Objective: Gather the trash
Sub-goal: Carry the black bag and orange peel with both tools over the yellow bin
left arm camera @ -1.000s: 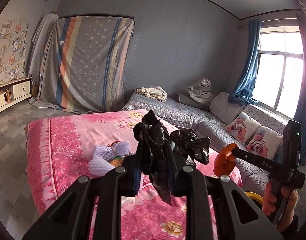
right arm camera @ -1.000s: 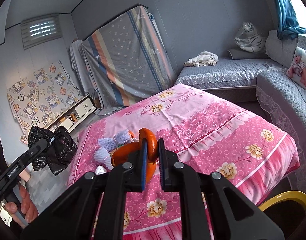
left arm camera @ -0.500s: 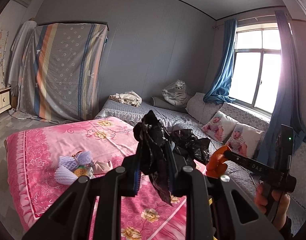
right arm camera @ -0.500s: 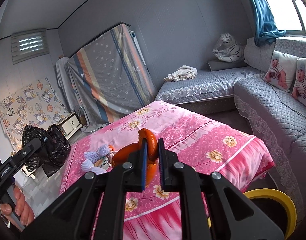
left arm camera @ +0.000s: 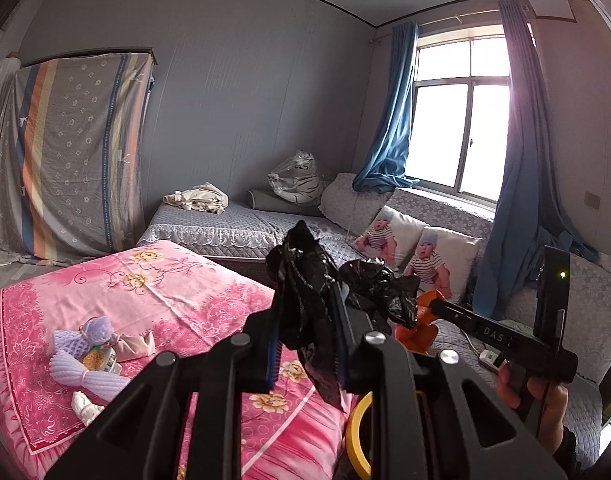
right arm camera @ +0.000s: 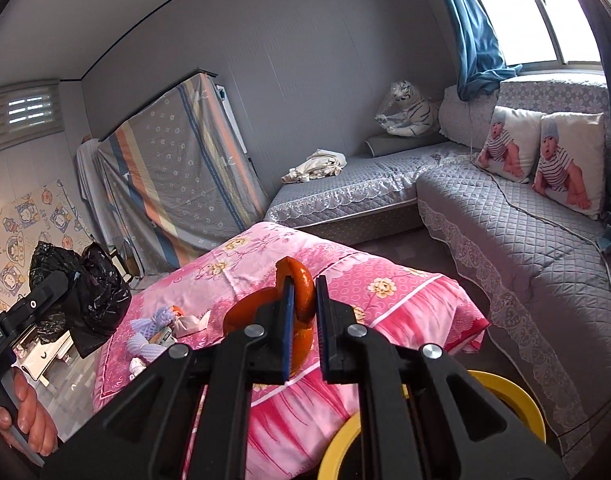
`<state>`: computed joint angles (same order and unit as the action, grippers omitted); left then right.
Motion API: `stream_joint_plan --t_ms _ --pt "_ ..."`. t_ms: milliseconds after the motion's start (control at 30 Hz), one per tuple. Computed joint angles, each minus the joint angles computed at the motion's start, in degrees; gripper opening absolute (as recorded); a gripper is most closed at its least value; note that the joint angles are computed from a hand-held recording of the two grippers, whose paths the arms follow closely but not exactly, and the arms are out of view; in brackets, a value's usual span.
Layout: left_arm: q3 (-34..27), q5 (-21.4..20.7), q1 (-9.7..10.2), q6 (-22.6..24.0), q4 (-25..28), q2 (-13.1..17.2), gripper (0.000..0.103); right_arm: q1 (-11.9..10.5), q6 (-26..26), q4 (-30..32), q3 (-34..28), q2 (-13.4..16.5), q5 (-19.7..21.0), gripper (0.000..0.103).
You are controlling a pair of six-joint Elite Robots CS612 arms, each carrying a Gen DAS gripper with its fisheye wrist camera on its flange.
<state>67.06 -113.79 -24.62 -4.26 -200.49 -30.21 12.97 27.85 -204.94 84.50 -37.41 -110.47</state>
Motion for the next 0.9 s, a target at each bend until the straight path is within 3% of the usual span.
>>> stream_joint_plan --t_ms 433,900 --pt "-1.41 -4.48 -2.71 4.64 6.21 1.40 0.020 -0.75 5.72 -1.95 6.95 -1.46 -6.41 0.009" --pt "-5.43 -9.06 -4.48 11.87 19.23 4.93 0.020 -1.35 11.62 0.28 10.11 -0.81 -11.96 0.009"
